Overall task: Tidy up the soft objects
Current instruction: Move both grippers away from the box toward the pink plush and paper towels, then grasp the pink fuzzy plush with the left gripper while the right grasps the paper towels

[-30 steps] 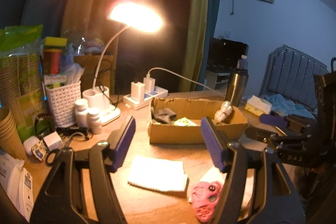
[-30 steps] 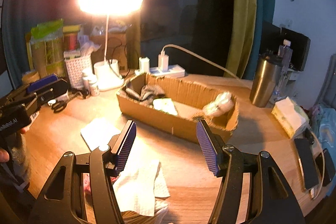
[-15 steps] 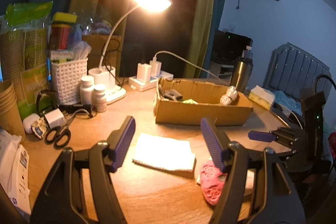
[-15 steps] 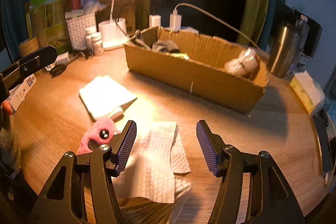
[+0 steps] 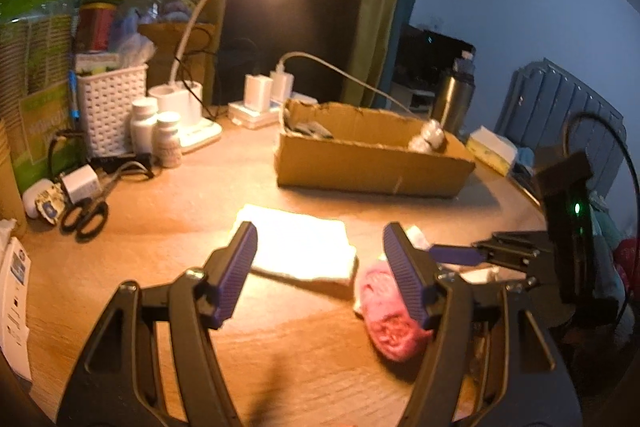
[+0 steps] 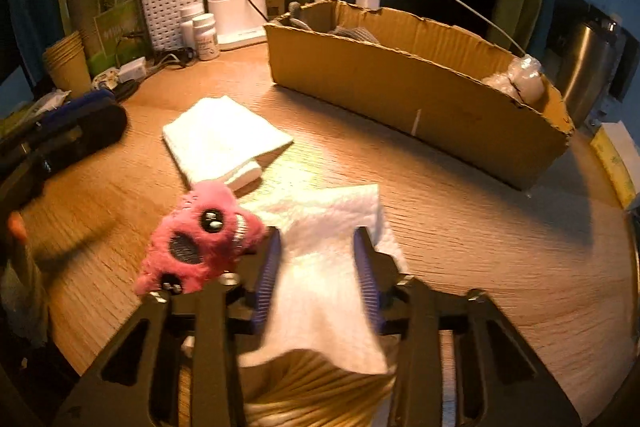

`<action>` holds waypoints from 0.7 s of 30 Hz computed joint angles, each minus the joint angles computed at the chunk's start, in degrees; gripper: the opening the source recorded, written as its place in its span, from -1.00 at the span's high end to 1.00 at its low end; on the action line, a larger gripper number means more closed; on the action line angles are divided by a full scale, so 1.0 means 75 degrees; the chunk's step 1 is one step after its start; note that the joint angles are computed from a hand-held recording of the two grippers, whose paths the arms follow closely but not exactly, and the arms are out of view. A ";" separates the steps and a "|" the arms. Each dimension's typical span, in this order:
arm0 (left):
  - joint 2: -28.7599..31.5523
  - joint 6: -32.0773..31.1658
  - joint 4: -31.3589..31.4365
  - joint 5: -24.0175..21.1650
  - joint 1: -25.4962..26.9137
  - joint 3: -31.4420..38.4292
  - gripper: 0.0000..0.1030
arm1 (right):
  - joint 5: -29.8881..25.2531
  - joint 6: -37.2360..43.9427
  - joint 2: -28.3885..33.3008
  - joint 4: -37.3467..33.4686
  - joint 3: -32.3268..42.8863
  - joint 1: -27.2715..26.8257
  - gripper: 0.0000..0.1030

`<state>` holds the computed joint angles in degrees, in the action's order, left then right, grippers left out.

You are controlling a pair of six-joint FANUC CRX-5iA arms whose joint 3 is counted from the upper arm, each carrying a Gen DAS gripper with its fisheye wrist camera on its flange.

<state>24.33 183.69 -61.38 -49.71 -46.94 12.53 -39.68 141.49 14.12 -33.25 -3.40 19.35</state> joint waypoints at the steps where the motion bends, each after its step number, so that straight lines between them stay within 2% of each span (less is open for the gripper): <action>1: 0.0031 -0.0152 0.0132 0.0065 0.0033 0.0040 -0.30 | -0.0022 0.0115 -0.0017 -0.0023 -0.0014 0.0013 0.71; 5: 0.0188 -0.0888 0.0726 0.0322 0.0200 0.0230 -0.30 | 0.0041 0.0498 -0.0129 -0.0319 -0.0077 -0.0058 0.88; 13: 0.0584 -0.2322 0.1846 0.0521 0.0428 0.0709 -0.30 | -0.0035 0.0998 -0.0289 -0.1295 0.0166 -0.0777 0.90; 21: 0.0943 -0.3391 0.2446 0.0552 0.0505 0.1206 -0.30 | 0.0048 0.0936 -0.0248 -0.1565 0.0336 -0.1206 0.90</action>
<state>31.40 158.26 -43.04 -45.57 -43.15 21.58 -39.32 148.51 12.26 -44.99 -0.88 10.30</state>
